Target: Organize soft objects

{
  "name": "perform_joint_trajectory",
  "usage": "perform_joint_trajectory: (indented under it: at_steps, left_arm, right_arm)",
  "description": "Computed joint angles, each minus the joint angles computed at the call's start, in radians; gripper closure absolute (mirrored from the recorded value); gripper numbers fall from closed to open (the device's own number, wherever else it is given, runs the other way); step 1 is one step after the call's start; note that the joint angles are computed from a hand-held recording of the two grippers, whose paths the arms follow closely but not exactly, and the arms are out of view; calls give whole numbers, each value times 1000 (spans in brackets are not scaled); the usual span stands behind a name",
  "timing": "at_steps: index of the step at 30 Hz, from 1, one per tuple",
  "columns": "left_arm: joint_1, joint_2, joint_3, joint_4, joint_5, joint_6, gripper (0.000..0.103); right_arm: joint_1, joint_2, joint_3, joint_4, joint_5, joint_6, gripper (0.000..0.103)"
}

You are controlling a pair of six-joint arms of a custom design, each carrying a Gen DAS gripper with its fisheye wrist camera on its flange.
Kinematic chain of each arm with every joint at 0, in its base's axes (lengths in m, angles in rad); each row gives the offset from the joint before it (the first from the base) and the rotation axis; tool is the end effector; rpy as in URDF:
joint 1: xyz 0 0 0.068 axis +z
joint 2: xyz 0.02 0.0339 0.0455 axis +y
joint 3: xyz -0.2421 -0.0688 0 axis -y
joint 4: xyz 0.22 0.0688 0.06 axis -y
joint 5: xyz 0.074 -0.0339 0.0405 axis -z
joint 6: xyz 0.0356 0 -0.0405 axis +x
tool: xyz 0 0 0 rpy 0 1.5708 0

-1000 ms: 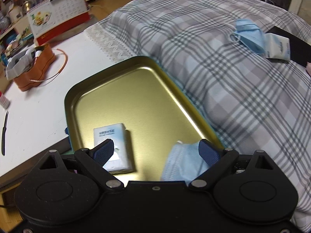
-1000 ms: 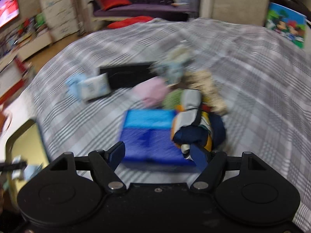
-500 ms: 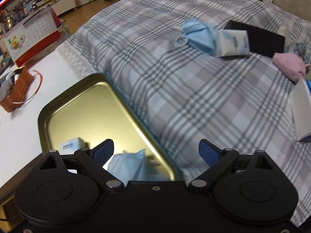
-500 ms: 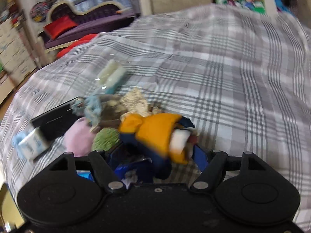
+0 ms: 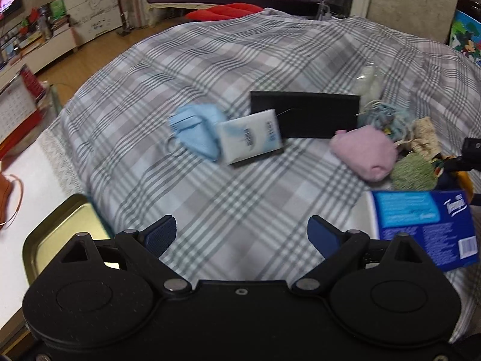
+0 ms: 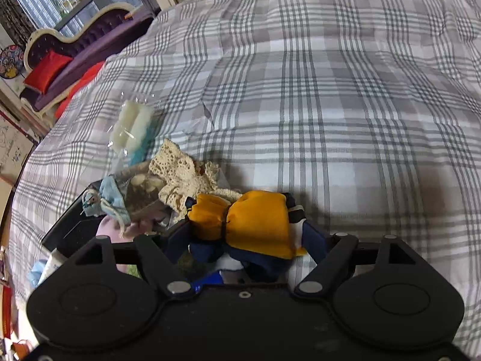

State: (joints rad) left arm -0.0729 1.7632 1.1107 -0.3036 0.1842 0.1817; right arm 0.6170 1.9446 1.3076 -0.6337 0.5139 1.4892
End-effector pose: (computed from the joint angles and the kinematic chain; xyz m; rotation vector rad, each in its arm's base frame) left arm 0.3390 -0.0313 0.1762 0.3920 2.4827 -0.1883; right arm 0.2972 0.1894 0.1560 1.1696 2.2697 0.0034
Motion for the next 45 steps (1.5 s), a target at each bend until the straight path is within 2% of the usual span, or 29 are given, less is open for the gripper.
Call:
perform_joint_trajectory:
  at_steps: [5,9,13,16,22,24,25,29,35,40,43,44,45]
  left_arm:
    - [-95,86,100,-20,-34,-68,11]
    - [-151,160,207,-59,-43,-97,11]
    - [-200,243,333,-110,-40,-118,11]
    - [-226,320,445,-163,-42,-143,11]
    - [-264,448,629,-263,-30,-175,11]
    - [-279,469,655,-273,-39,-164,11]
    - [-286,478,666,-275,-44,-161,11]
    - [-305,529,739,-302,-49,-167,9]
    - [-317,626,872,-367,-46,-196,8]
    - [-326,704,984,-430,-40,-199,8]
    - [-330,756,1064,-489,-24,-185,13]
    - [-328,763,1073,-496,-8,-183,21]
    - [-324,762,1074,-498,7,-189,24]
  right_arm:
    - [16,28,-7,42,59,-16,19]
    - [26,-31,-98,140,80,-17,17]
    - [24,-59,-153,213,80,-22,10]
    - [16,1,-86,153,67,-47,10]
    - [8,46,-42,116,40,-76,11]
    - [3,55,-38,114,22,-80,16]
    - [3,61,-28,99,22,-78,21]
    - [15,47,-40,99,51,-67,27]
    - [32,31,-47,47,120,19,28]
    - [31,57,-16,26,124,14,28]
    - [35,76,11,-3,140,11,28]
    - [35,77,13,-5,142,10,28]
    - [36,75,11,-5,144,11,28]
